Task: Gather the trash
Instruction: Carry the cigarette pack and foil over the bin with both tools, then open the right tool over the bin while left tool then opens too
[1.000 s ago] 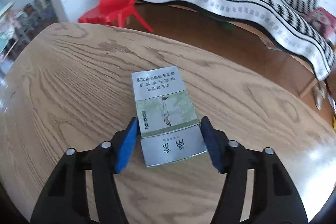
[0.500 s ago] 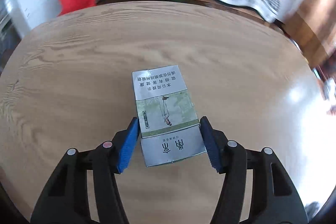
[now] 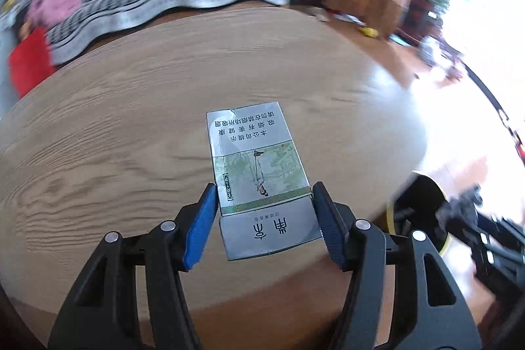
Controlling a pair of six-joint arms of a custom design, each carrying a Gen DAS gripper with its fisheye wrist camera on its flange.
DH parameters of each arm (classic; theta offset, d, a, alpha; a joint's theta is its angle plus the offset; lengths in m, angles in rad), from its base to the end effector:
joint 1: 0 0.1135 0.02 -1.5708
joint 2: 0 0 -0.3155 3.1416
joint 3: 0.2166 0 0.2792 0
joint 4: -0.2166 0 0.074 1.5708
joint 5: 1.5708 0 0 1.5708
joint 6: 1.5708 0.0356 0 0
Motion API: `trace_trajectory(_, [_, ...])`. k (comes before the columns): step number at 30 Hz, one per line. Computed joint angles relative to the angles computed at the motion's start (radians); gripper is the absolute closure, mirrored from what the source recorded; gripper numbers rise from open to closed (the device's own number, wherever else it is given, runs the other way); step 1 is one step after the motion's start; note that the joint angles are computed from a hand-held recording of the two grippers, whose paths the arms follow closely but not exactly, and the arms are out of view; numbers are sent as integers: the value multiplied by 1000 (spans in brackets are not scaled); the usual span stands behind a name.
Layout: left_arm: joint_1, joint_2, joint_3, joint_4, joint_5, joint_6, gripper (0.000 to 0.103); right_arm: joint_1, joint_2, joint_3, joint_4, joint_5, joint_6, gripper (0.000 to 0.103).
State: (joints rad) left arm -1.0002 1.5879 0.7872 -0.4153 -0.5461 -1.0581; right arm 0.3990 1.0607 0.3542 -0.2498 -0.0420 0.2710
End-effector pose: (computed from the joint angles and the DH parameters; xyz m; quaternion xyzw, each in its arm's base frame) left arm 0.1747 -0.2379 0.1771 -0.0750 0.9461 -0.0088 0.3150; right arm 0.1611 0.0696 0.1679 -0.0673 0.9506 0.1183 0.2790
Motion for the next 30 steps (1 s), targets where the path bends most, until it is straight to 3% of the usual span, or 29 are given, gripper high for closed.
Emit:
trace_trajectory(4, [-76,130,114,66,8,65,45,-399,-1,-42,-6,-165,-212,67])
trace_trajectory(6, [-100,197,177,94,16,108,45,-598,79,-41,16,-236,-325,67])
trace_trajectory(12, [-154,411,382,158,65,212,45,-948,320,-5,67,-335,-549,67])
trace_trajectory(20, [-162,545,510,173,120,264,45,-957,518,60,111,-284,-549,67])
trace_trajectory(30, [-124,573,527,202,173,296,45,-942,569,91,123,-274,-507,66])
